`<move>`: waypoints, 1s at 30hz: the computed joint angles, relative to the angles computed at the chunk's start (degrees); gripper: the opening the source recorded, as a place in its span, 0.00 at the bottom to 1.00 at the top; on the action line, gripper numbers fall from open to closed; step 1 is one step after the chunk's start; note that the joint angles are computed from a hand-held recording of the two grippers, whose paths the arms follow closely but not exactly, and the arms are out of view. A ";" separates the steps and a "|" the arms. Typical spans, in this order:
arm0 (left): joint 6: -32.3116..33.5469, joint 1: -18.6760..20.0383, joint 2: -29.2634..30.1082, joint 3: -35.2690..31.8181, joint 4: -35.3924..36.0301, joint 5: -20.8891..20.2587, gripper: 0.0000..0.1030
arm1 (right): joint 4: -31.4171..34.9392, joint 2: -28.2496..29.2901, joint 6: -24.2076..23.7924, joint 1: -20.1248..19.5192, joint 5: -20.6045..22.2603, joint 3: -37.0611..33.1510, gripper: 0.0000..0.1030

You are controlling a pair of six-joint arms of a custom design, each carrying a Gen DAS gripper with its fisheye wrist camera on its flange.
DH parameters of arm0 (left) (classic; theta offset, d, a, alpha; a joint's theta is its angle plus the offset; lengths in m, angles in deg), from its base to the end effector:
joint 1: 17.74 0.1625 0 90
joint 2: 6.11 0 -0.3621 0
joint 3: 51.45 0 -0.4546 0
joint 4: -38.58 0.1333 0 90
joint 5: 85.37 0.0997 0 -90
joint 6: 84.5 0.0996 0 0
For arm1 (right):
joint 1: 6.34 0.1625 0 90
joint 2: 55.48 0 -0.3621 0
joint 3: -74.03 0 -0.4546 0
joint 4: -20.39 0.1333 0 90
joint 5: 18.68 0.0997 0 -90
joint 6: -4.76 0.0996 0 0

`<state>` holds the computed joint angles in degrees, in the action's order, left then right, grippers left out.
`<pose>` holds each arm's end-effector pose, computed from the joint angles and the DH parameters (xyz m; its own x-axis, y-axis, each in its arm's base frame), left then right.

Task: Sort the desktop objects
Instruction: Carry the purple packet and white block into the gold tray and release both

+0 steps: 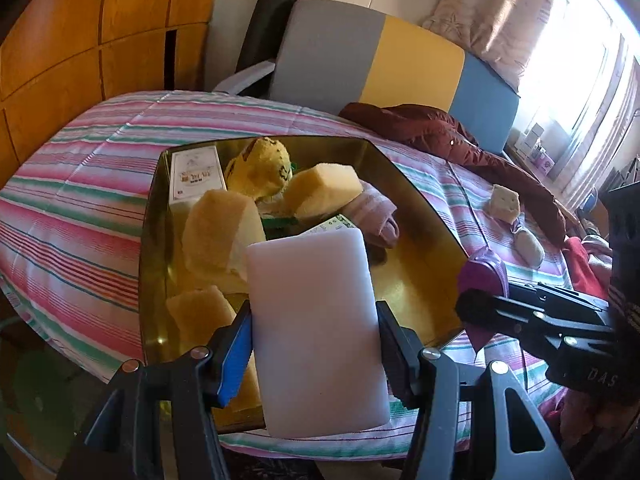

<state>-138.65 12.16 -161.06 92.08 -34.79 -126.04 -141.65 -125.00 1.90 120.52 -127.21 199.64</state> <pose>-0.0788 -0.2862 0.3321 -0.8551 -0.0514 -0.5160 0.2907 0.7765 -0.5591 0.3825 -0.3408 0.0610 -0.7812 -0.5367 0.3189 -0.6165 0.7435 -0.2592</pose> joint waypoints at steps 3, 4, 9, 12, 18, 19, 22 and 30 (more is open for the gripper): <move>0.25 0.67 -0.08 0.21 -0.55 -0.18 0.56 | 0.12 0.33 0.75 -0.42 0.20 -0.30 0.35; 0.43 0.98 -0.01 0.24 -0.87 -0.18 0.56 | 0.07 0.54 0.91 -0.49 0.28 -0.45 0.35; 0.89 1.86 1.54 -0.05 -2.26 0.62 0.57 | 0.07 1.90 1.12 -0.58 0.44 -1.52 0.35; 0.64 1.76 1.82 -0.03 -1.88 1.00 0.57 | 0.05 2.66 1.17 -0.61 0.69 -2.15 0.35; -0.38 1.61 1.10 0.05 -0.23 1.11 0.58 | 0.72 3.91 1.79 -1.00 0.97 -3.12 0.36; -0.51 1.72 1.06 0.03 -0.13 1.19 0.58 | 0.76 4.07 1.85 -1.03 0.92 -3.23 0.36; -0.96 1.79 0.85 0.01 0.29 1.29 0.59 | 0.89 4.56 2.02 -1.09 0.94 -3.53 0.36; -1.15 1.64 0.11 -0.02 0.29 0.99 0.59 | 1.30 5.64 2.86 -1.18 1.18 -4.19 0.38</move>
<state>-139.80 13.80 -160.95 92.06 -34.51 -125.05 -140.36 -119.36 4.75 119.35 -126.03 195.46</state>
